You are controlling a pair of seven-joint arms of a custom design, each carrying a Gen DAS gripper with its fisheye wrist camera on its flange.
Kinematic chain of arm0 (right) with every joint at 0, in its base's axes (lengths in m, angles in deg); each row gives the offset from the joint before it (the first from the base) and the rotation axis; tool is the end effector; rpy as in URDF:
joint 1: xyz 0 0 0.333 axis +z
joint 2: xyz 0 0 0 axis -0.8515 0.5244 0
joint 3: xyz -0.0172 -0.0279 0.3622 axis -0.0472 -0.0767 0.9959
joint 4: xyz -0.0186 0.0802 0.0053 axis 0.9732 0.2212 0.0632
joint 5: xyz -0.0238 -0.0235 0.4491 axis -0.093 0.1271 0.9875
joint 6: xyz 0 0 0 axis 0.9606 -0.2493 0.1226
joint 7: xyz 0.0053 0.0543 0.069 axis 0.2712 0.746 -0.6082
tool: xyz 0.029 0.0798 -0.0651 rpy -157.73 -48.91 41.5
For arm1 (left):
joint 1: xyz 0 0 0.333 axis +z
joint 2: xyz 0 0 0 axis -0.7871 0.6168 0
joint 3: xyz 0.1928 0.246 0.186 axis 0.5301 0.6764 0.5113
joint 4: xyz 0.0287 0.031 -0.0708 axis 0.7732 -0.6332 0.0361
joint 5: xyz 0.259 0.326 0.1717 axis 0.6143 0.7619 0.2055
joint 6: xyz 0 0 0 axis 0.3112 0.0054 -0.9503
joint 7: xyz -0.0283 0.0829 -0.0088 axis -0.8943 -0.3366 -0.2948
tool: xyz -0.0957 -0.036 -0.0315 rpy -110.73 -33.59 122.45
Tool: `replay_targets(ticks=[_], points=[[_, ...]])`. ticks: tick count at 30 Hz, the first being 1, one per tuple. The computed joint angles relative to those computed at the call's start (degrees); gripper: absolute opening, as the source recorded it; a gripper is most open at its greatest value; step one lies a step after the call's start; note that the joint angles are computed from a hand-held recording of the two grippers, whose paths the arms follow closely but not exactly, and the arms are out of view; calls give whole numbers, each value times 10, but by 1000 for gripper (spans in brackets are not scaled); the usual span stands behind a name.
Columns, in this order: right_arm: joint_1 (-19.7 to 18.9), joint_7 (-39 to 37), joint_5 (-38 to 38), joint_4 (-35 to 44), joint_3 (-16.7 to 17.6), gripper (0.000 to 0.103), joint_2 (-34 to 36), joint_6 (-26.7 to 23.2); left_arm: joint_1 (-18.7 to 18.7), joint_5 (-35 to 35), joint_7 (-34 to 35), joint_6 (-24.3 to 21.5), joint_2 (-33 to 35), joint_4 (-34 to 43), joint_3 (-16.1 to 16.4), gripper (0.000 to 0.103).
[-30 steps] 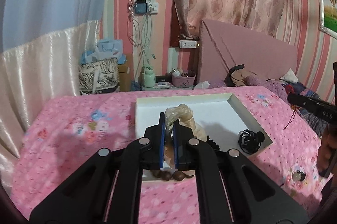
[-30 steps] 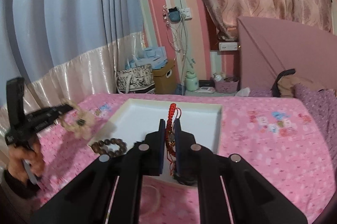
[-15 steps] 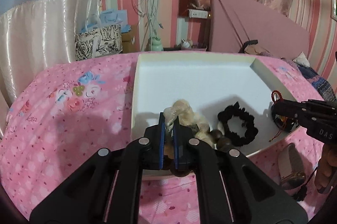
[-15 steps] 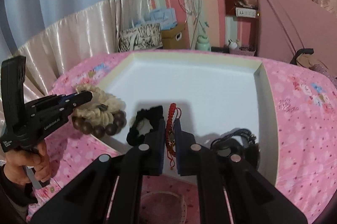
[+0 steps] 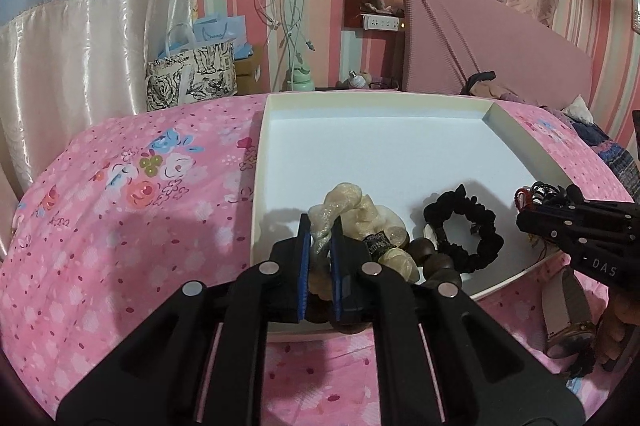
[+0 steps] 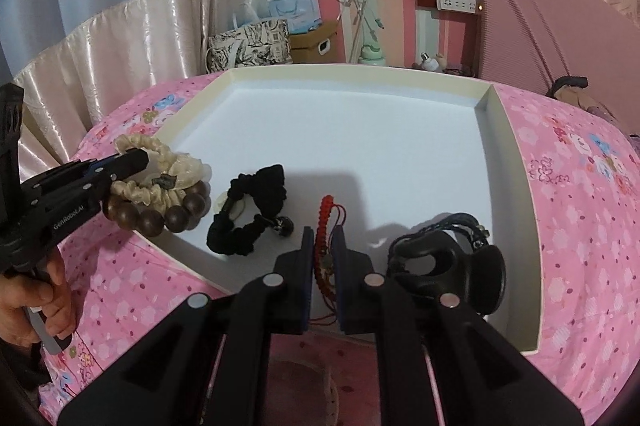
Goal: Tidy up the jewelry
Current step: 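Lower the red string bracelet into the tray with the right tool while the left lowers the cream bracelet, then open both tools and lift them out of the tray toward the remaining jewelry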
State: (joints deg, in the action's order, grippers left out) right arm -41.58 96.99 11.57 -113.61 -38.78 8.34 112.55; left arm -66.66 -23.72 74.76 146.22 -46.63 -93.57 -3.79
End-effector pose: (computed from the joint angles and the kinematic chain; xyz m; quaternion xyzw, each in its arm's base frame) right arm 0.5789 0.2602 0.4554 -0.6766 0.6428 -0.1655 0.3189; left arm 0.6213 -0.3032 0.4588 -0.5363 0.7177 -0.3624 0.2568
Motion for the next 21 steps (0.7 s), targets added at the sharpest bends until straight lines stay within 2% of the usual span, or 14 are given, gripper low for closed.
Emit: replay_targets(ticks=[7, 10, 13, 15, 16, 17, 19, 20, 21], points=[[-1, 1, 0, -6, -1, 10, -3, 0, -4, 16, -18, -1, -2, -1, 5, 8], [-2, -5, 5, -7, -1, 10, -4, 2, -8, 31, -38, -4, -4, -1, 11, 18], [-1, 1, -2, -9, -2, 10, -5, 3, 2, 15, -32, -1, -3, -4, 3, 28], [-2, -2, 2, -13, -2, 11, -7, 8, 5, 11, -35, 1, -3, -5, 3, 49], [-3, -9, 10, -17, -1, 19, -8, 16, 25, -25, 5, 14, -1, -10, -18, 53], [-4, -17, 19, -21, 0, 33, -10, 25, 24, -30, 15, 17, -1, -11, -19, 58], [-4, -20, 25, -30, 0, 47, -16, 51, -4, 7, -12, 10, -4, -8, 9, 66], [-2, -4, 9, -30, -3, 47, -18, 54, -20, 42, -43, 6, -6, -4, 25, 71], [-2, -9, 13, -32, -2, 47, -21, 57, -22, 59, -57, 6, -7, -3, 28, 71]])
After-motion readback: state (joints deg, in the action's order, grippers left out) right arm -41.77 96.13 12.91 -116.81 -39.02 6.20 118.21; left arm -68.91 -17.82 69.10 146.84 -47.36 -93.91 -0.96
